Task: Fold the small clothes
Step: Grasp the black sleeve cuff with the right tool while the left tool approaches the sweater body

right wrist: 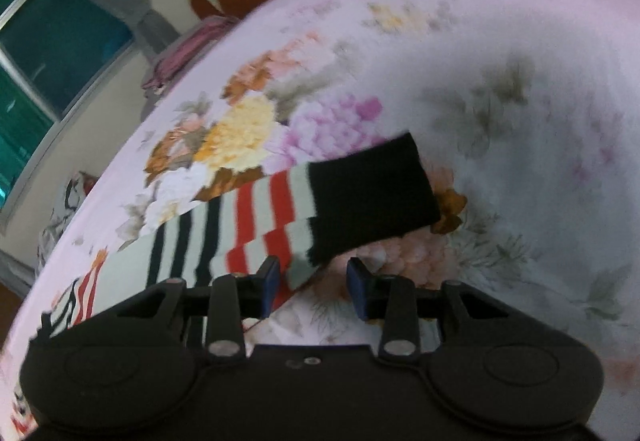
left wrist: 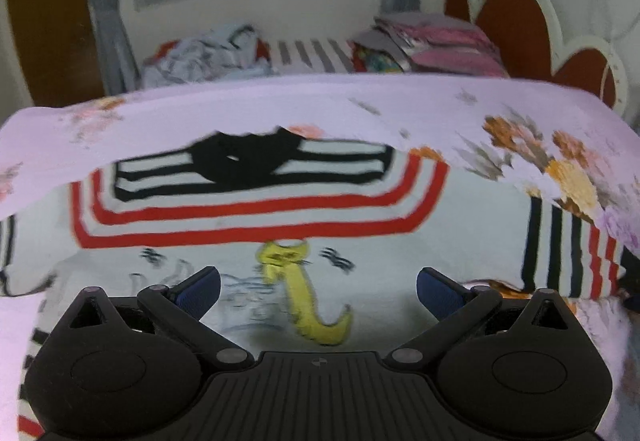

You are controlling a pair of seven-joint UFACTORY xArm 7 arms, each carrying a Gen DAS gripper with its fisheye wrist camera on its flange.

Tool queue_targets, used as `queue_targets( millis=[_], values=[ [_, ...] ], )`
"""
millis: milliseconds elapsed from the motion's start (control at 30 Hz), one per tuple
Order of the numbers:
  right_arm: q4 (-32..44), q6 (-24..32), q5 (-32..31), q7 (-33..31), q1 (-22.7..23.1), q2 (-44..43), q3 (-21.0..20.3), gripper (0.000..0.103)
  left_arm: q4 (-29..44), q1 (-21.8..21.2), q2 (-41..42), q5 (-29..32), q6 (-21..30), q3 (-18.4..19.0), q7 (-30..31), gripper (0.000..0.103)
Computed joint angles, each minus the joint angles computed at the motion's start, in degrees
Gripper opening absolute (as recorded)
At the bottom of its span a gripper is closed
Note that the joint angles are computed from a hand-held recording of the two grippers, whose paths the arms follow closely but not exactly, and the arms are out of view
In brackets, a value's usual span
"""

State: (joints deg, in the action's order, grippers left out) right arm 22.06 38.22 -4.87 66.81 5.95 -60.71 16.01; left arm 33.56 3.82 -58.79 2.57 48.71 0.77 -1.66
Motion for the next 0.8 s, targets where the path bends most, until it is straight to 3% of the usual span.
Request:
queue_targets(
  millis=[167,233,333,500,600,700,800],
  values=[
    [-3.0,-5.6,1.2,2.1,-1.9,-0.7,-1.9,0.033,0.8,-0.7,3.6,0.5,-1.5,-1.9,-0.6,0.103],
    [-3.2,-5.5,0.9,2.6,-3.0,-0.5,-1.6,0.014,0.9,1.0,4.4,3.0,-4.0,-3.1,-0.8,0.103],
    [-1.3,-5.0,-3.2,-1.1,-4.1,-0.2,0.2,0.008,1.1,5.8,5.1,8.4,-7.9,-4.9,-2.5,0.103],
    [3.8,-3.6,-5.7,-6.4,-4.7,7.4,0.5,0.008,1.5,9.1,5.5,9.9,-7.0,0.0,-1.4,0.103],
    [7.3,-9.5,-9.7,-10.0,-4.4,10.7,3.2,0.008,1.3,9.5,5.1,9.4,-3.8,4.5,3.0,0.103],
    [12.4,-15.6,-8.2,-14.0,0.4,18.2,2.8,0.008,0.2,14.0,5.6,10.3,-4.2,5.6,2.7,0.103],
    [19.8,-17.4,-6.1,-18.7,6.0,28.1,3.7,0.007,0.6,15.6,6.8,8.1,-4.3,10.0,4.3,0.103]
  ],
)
